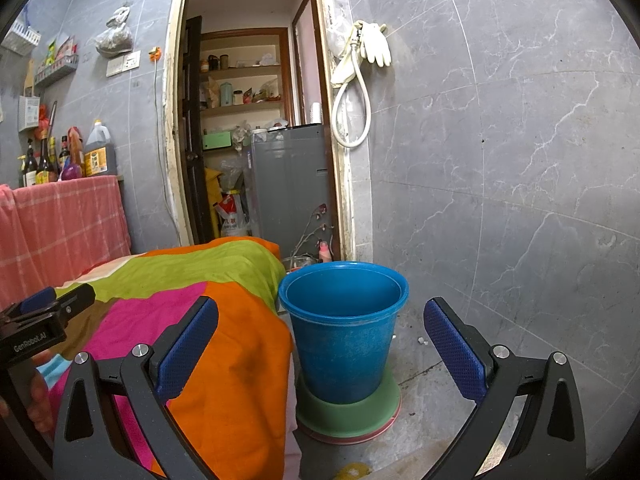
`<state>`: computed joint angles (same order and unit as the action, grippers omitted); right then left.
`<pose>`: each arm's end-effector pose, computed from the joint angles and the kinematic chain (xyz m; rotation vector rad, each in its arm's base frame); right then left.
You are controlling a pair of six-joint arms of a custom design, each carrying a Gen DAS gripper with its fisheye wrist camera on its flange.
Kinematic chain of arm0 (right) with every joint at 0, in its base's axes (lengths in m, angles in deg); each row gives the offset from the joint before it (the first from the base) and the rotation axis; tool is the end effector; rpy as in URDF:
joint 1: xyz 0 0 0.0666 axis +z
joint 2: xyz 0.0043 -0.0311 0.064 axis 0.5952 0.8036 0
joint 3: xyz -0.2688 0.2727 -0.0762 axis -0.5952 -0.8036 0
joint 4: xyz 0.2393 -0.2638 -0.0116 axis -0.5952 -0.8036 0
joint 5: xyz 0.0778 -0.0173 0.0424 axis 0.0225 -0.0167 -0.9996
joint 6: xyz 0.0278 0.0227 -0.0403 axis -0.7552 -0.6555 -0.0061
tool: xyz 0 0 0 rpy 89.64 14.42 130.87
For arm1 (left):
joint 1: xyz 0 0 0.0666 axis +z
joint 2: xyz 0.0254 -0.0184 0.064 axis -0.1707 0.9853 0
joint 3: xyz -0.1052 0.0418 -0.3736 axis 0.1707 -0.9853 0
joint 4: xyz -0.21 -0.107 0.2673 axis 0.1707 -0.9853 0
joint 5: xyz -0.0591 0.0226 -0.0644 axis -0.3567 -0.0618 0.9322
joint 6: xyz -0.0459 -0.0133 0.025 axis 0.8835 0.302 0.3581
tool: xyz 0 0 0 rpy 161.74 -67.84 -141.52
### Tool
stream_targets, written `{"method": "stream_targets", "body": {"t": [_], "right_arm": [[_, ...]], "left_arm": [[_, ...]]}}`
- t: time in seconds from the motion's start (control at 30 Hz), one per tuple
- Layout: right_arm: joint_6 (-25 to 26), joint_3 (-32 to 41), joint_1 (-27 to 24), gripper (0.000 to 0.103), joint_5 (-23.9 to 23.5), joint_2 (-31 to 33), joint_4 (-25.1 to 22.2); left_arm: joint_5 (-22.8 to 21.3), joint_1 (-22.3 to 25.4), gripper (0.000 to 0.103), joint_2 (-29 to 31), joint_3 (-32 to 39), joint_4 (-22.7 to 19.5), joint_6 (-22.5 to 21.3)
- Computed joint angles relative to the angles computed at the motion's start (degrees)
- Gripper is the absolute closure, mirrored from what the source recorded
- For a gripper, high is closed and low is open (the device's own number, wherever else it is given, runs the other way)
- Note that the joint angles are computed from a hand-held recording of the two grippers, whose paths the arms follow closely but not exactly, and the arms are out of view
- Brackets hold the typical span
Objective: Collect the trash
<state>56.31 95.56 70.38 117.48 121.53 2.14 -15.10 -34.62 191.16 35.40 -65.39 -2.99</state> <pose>0.4760 0.2912 0.2910 0.2347 1.8500 -0.0268 0.5523 -0.2512 0.2898 0.2108 1.9136 -0.2681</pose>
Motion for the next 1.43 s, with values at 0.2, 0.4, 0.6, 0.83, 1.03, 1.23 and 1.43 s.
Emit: {"method": "stream_targets", "body": {"t": [0.2,0.4,0.6,0.83,1.03,1.23,1.43], "right_arm": [[-0.1,0.0,0.0,0.000,0.0,0.0,0.0],[0.0,-0.1,0.0,0.000,0.0,0.0,0.2],[-0.1,-0.1,0.0,0.000,0.0,0.0,0.1],[0.0,-0.2,-0.1,0.000,-0.1,0.0,0.2],[0.0,-0.2,-0.1,0.000,-0.1,0.0,0.2],[0.0,-0.2,0.0,0.000,0.0,-0.1,0.2],[-0.1,-0.2,0.0,0.000,0.0,-0.1,0.2]], "left_arm": [[0.0,0.1,0.002,0.0,0.1,0.0,0.0],[0.1,0.1,0.002,0.0,0.2,-0.4,0.1],[0.1,0.1,0.002,0.0,0.2,-0.4,0.1],[-0.6,0.1,0.002,-0.1,0.1,-0.2,0.5],[-1.5,0.0,0.002,-0.1,-0.2,0.5,-0.1],[-2.1,-0.1,0.002,0.0,-0.3,1.0,-0.4],[-2.1,-0.1,0.002,-0.1,-0.4,0.9,-0.4]]}}
